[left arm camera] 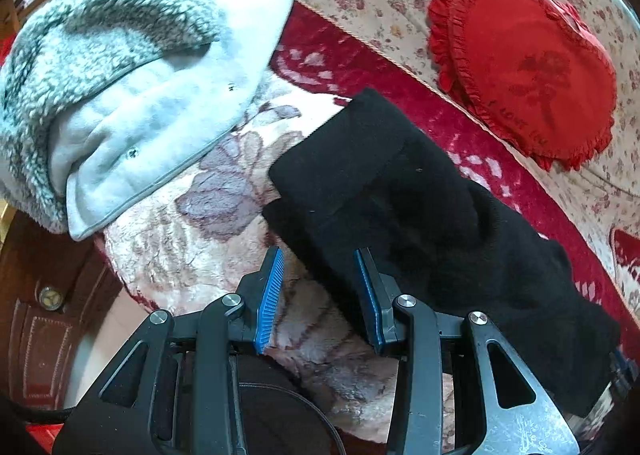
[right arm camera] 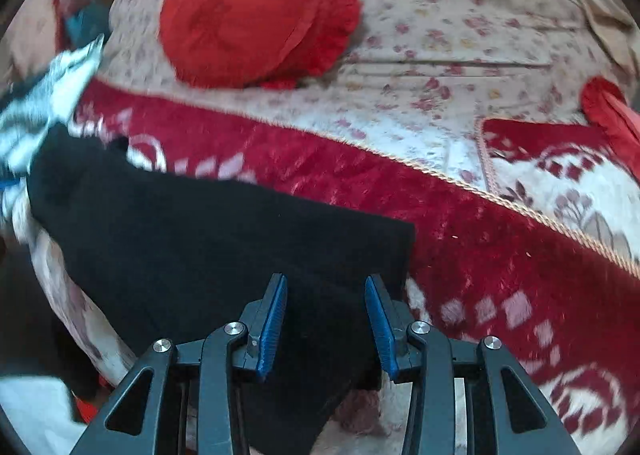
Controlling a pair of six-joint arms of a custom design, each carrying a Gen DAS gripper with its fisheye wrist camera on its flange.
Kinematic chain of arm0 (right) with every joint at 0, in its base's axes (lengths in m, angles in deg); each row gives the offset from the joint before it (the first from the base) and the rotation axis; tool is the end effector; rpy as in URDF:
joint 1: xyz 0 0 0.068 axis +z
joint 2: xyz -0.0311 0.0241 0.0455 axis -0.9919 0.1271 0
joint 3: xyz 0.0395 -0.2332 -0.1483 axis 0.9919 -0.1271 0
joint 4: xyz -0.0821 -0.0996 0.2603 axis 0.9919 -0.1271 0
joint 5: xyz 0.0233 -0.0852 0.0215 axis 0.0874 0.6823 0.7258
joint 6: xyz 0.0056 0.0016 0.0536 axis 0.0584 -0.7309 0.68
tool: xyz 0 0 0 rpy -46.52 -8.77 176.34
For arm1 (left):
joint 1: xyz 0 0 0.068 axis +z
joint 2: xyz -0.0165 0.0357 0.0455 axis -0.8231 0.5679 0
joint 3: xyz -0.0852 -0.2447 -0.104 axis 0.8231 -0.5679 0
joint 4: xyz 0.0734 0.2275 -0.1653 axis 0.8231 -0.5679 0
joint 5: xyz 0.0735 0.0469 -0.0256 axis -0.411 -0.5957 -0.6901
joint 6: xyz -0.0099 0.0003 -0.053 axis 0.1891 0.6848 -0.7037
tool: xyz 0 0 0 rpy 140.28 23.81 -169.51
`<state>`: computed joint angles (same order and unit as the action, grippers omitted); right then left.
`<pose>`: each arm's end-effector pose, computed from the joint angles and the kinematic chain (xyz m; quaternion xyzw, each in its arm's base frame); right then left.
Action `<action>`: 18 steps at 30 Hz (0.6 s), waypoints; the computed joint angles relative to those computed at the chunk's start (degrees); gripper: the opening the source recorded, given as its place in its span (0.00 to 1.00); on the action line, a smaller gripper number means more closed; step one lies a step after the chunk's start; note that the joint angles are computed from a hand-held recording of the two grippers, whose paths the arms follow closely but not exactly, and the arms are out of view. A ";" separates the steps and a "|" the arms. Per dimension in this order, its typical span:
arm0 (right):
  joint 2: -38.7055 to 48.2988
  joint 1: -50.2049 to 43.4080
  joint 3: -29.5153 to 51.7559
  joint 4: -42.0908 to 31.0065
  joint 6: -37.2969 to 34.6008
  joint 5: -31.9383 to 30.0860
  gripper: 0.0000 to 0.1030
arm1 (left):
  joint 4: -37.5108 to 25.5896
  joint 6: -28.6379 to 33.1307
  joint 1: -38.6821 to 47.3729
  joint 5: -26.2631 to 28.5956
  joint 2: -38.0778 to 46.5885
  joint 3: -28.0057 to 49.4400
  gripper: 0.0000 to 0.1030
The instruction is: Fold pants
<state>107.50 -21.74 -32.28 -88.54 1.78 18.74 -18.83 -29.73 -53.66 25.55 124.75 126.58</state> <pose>0.1089 0.1623 0.1401 0.2228 0.9455 -0.0782 0.2242 0.3599 0.0034 0.1229 0.1097 0.9618 -0.0743 0.2396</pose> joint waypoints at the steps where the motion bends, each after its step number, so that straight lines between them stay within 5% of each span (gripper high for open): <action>1: -1.45 -0.19 -1.47 1.54 -1.57 -1.12 0.39 | -0.13 -0.23 0.28 0.12 0.13 0.07 0.35; 11: -11.09 -9.69 -7.68 7.96 -24.80 -10.73 0.41 | -0.75 0.20 0.02 0.06 -0.58 -0.91 0.35; 12: -11.69 -10.19 -7.96 8.24 -24.71 -11.46 0.39 | -0.61 0.22 -0.09 0.06 -0.77 -1.11 0.35; 14: -11.60 -8.74 -8.36 10.29 -22.41 -11.60 0.14 | -0.30 0.19 -0.34 -0.21 -1.08 -1.49 0.35; 18: -0.99 -2.58 -0.23 4.27 -19.52 -7.23 0.09 | -0.96 -0.47 -1.02 -0.76 -0.54 -0.64 0.35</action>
<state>106.51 -24.32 -32.51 -84.27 -17.74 11.52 -19.79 -30.20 -54.68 24.79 124.21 125.95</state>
